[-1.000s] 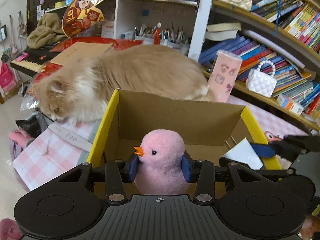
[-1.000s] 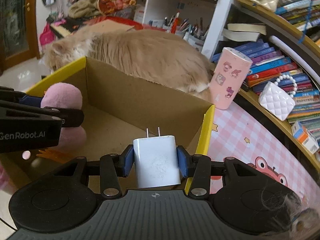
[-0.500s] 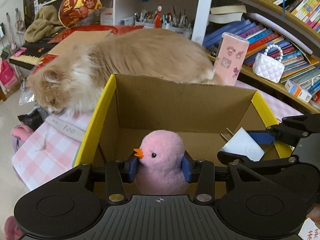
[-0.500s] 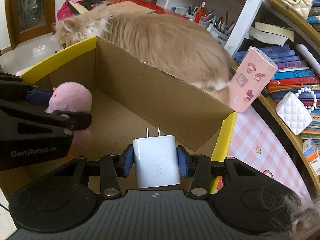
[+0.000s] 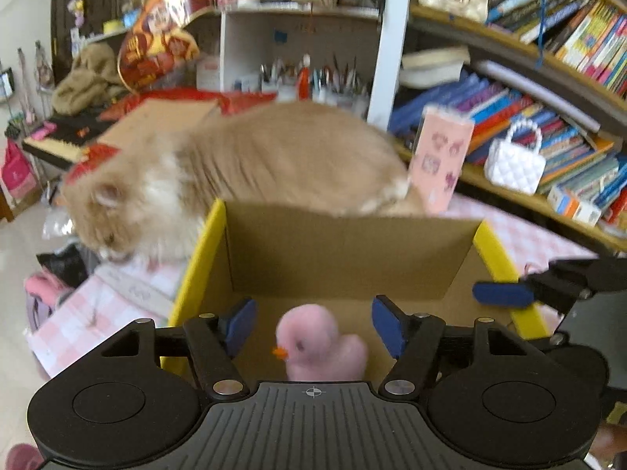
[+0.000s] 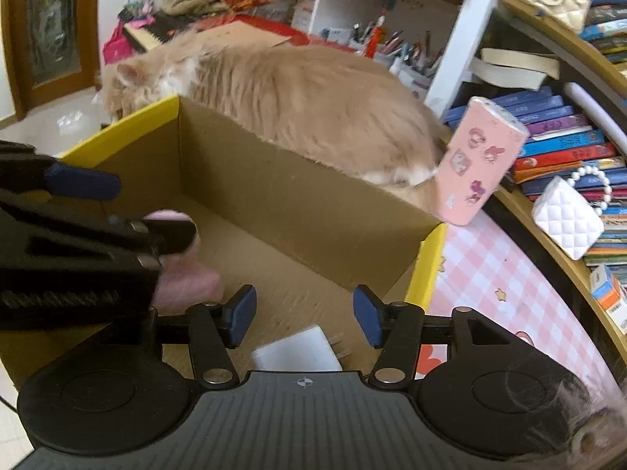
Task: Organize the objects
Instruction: 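Open right tool dropping charger into box while left tool releases chick, then lift both tools out of yellow box back toward the toys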
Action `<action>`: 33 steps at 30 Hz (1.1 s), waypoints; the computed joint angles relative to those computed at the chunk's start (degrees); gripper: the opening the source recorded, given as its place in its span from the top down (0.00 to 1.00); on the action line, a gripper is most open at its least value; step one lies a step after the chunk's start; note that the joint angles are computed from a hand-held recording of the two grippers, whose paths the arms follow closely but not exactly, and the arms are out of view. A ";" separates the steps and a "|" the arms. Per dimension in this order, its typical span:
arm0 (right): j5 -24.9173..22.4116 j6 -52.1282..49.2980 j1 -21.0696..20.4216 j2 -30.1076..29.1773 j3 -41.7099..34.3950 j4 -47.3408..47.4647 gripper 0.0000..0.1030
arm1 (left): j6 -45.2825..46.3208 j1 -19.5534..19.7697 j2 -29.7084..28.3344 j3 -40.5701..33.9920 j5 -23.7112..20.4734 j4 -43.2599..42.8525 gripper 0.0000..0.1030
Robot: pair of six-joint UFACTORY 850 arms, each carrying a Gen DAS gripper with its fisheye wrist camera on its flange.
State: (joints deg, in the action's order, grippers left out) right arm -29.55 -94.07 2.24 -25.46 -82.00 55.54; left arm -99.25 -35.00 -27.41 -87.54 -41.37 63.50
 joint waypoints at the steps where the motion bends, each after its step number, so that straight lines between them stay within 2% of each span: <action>1: -0.15 -0.33 -0.26 0.37 0.28 1.10 0.49 | -1.08 -0.19 0.46 0.35 -0.40 1.02 0.34; 8: 0.01 -3.66 -2.17 4.71 3.92 12.66 0.49 | -9.32 -2.03 4.64 4.10 -3.76 7.13 0.27; 13: -0.17 -1.21 -3.31 7.74 6.59 16.64 0.49 | -12.52 -3.46 7.17 6.85 -6.12 9.12 0.24; 20: 3.20 -1.41 -4.01 12.43 12.21 21.87 0.49 | -14.78 -4.93 9.85 10.69 -7.53 8.37 0.23; 25: 6.11 -6.75 -4.39 16.56 18.21 30.64 0.48 | -16.92 -6.59 11.10 13.29 -9.83 8.43 0.23; 33: 9.07 -7.53 -4.19 21.99 26.32 30.19 0.47 | -17.37 -9.21 13.77 17.85 -9.63 6.47 0.21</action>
State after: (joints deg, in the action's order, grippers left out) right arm -20.48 -101.60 -1.95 -3.47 -55.68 85.73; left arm -116.62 -44.21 -13.64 -69.69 -51.00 69.97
